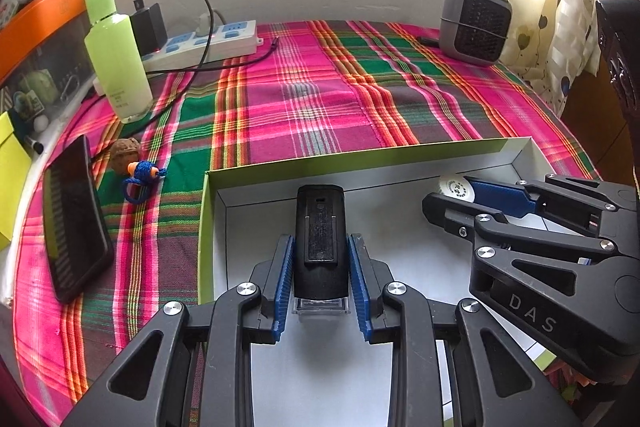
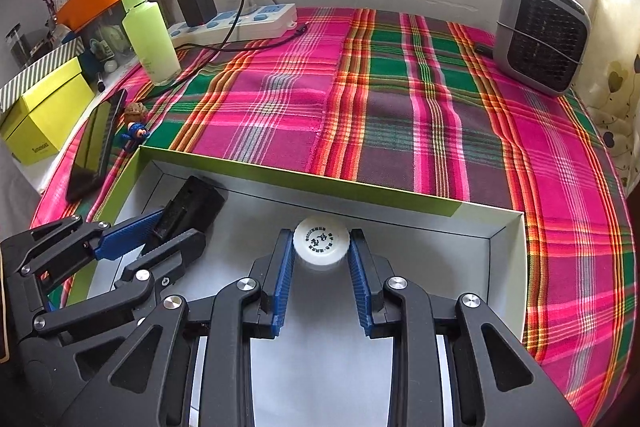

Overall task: Organize objects
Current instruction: 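Open the left gripper to drop the black device while the right gripper releases the jar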

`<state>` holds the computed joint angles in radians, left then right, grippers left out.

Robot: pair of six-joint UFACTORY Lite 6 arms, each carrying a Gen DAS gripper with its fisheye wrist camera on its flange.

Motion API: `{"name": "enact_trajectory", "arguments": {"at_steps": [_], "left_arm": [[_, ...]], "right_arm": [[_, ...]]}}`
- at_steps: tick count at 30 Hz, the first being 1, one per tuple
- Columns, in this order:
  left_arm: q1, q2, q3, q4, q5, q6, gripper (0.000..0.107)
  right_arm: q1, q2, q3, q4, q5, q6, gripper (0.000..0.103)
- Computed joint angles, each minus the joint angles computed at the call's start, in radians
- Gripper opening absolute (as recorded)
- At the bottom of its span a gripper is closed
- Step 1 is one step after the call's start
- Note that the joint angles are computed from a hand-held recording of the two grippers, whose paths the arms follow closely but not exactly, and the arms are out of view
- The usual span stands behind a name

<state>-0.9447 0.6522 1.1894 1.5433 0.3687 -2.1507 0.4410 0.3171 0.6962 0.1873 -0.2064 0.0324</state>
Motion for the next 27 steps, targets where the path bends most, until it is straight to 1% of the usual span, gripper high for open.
{"name": "enact_trajectory", "arguments": {"at_steps": [4, 10, 13, 15, 17, 20, 22, 25, 27], "left_arm": [[0.000, 0.002, 0.003, -0.008, -0.001, 0.008, 0.025], [0.002, 0.002, 0.006, -0.019, -0.002, 0.020, 0.026], [0.001, -0.001, 0.002, -0.028, 0.003, 0.024, 0.027], [-0.004, -0.011, -0.008, -0.027, 0.016, 0.017, 0.032], [-0.003, -0.023, -0.022, -0.020, 0.011, 0.005, 0.035], [-0.009, -0.039, -0.040, -0.019, 0.020, -0.001, 0.037], [-0.014, -0.054, -0.056, 0.000, 0.024, -0.024, 0.038], [-0.025, -0.067, -0.069, -0.010, 0.031, -0.023, 0.040], [-0.033, -0.082, -0.082, -0.009, 0.035, -0.027, 0.042]], "right_arm": [[-0.002, 0.002, 0.003, 0.011, 0.003, -0.014, 0.029], [0.015, 0.005, 0.007, 0.118, 0.003, -0.113, 0.029], [0.016, 0.000, 0.002, 0.081, 0.004, -0.075, 0.029], [0.018, -0.007, -0.008, 0.077, -0.004, -0.073, 0.029], [0.017, -0.018, -0.021, 0.054, -0.011, -0.046, 0.029], [0.014, -0.034, -0.041, 0.018, -0.020, -0.007, 0.031], [0.014, -0.048, -0.055, 0.010, -0.025, 0.005, 0.035], [0.011, -0.068, -0.072, -0.003, -0.023, 0.021, 0.035], [0.015, -0.088, -0.089, 0.022, -0.025, 0.001, 0.035]]}}
